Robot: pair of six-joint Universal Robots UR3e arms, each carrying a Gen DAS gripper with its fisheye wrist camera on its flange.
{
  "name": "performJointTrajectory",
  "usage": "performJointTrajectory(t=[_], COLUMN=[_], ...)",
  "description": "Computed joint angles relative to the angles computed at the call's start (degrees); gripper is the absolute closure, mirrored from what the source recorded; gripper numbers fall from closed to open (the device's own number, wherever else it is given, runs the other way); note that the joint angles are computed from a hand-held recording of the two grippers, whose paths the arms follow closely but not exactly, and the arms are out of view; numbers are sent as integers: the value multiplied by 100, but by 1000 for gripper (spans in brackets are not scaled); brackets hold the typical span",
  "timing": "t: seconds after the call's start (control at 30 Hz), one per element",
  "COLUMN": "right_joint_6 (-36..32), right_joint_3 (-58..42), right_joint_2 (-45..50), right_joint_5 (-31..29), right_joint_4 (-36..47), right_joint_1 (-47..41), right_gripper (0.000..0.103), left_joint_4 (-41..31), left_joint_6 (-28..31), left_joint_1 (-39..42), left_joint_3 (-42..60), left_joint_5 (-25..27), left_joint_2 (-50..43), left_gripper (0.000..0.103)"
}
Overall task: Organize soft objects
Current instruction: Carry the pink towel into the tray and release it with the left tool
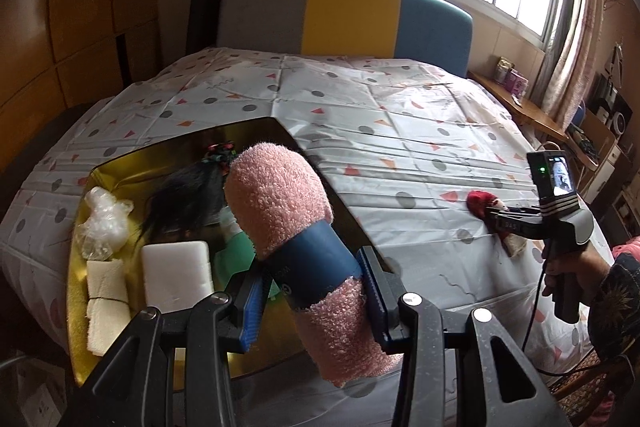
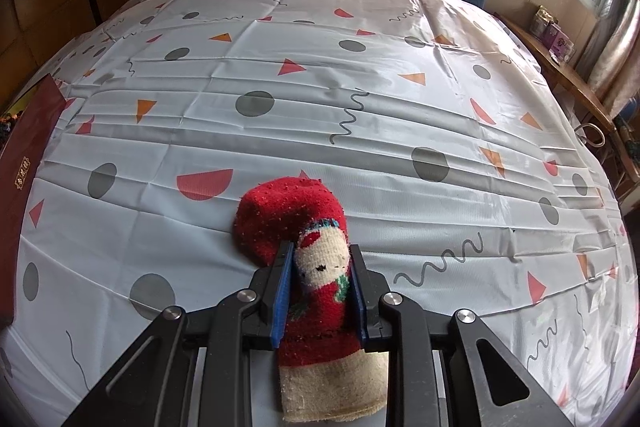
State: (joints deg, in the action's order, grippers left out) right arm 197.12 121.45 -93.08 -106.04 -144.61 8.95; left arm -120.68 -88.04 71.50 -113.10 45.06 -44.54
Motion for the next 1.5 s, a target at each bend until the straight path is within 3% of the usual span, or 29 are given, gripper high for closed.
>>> performJointTrajectory(t=[0.17,0.47,0.7,0.9,1.0,1.13,1.33,1.5], right_joint_6=[22,30,72,66,63,19,7,-40], right_joint_3=[-2,-77,-169,-164,-173,-195,-231,-243], right_joint_2=[5,69,151,141,146,163,199,204], right_joint_5=[-42,-156,-264,-261,-285,-285,-312,-332], right_joint_4=[-6,43,106,110,124,137,157,174], right_joint_1=[36,109,189,180,198,198,217,215], right_gripper=[77,77,77,77,77,76,76,76], left_joint_4=[436,1973,1824,3034,4139,5016,5205,5260], left_joint_6=[-242,-1708,-2647,-2817,-3227,-3696,-3826,-3876], left_joint_1=[262,550,62,-966,-1455,-1847,-1886,-1515], left_joint_3=[156,840,1671,1683,1582,1658,1701,1132], left_joint_5=[21,248,332,596,965,1327,1293,1147], left_joint_2=[-609,-2564,-3815,-4195,-4540,-5064,-5155,-4430], left_gripper=[60,60,60,59,59,57,42,42])
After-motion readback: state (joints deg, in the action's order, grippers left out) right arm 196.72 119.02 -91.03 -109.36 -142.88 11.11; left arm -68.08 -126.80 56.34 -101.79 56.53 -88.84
